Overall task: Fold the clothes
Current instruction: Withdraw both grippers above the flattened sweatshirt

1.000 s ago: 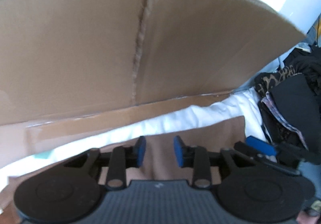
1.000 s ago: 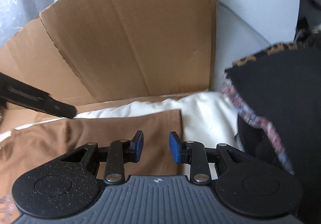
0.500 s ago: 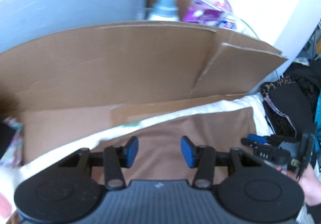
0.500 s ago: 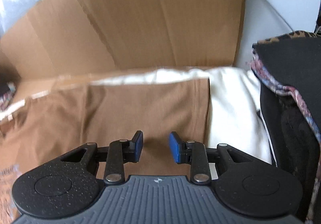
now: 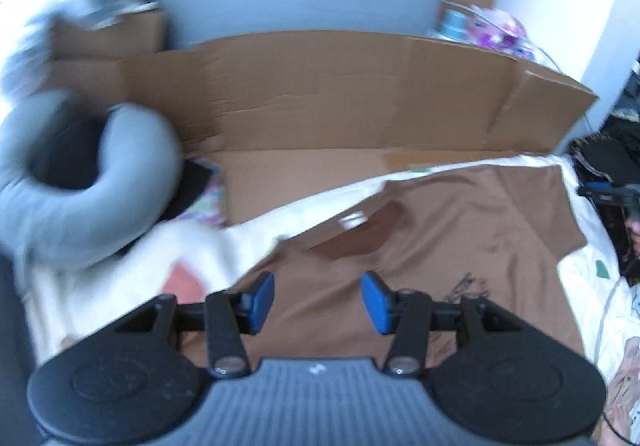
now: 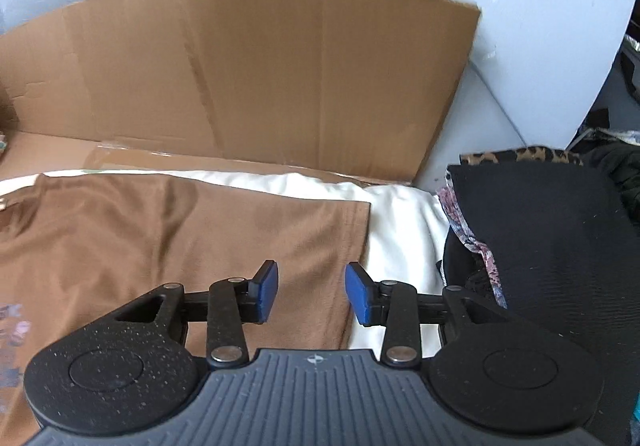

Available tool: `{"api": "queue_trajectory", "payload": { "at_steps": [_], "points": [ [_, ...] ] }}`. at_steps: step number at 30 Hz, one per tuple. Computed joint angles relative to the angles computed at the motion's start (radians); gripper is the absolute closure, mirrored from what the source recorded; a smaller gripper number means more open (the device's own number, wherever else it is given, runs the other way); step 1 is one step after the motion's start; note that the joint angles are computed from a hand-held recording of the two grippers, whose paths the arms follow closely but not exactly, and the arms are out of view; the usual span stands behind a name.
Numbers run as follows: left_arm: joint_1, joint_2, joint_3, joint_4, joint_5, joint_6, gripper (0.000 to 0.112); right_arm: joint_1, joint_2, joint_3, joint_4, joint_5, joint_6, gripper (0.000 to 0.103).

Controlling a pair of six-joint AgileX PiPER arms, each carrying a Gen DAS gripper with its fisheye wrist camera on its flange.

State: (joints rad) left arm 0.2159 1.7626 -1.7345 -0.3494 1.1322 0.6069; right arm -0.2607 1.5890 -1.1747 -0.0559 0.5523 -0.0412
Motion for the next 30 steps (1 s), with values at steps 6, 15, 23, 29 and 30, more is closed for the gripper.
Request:
{"api": "queue_trajectory", "payload": {
  "at_steps": [6,15,23,29,30],
  "points": [
    [0.246,-0.125,0.22,-0.133,-0.144,0.213,0.061,0.092,-0.096,-0.076,-0.093,0.138,0.115,0.058],
    [0.514,-0.146,0.452,-0.33,-0.194,0.436,0.07,0.254,-0.09,-0.323,-0.101,0.366,0.051,0.051],
    [0.643,-0.143,0.598,-0.469,-0.193,0.608,0.093,0.423,-0.02,-0.45,-0.075,0.471,-0.054,0.051],
    [0.673,-0.124,0.655,-0.535,-0.182,0.693,0.099,0.514,0.042,-0.469,0.041,0.487,-0.074,0.051],
    [0.676,-0.119,0.659,-0.542,-0.185,0.688,0.098,0.537,0.041,-0.452,0.044,0.471,-0.059,0.051]
  ]
}}
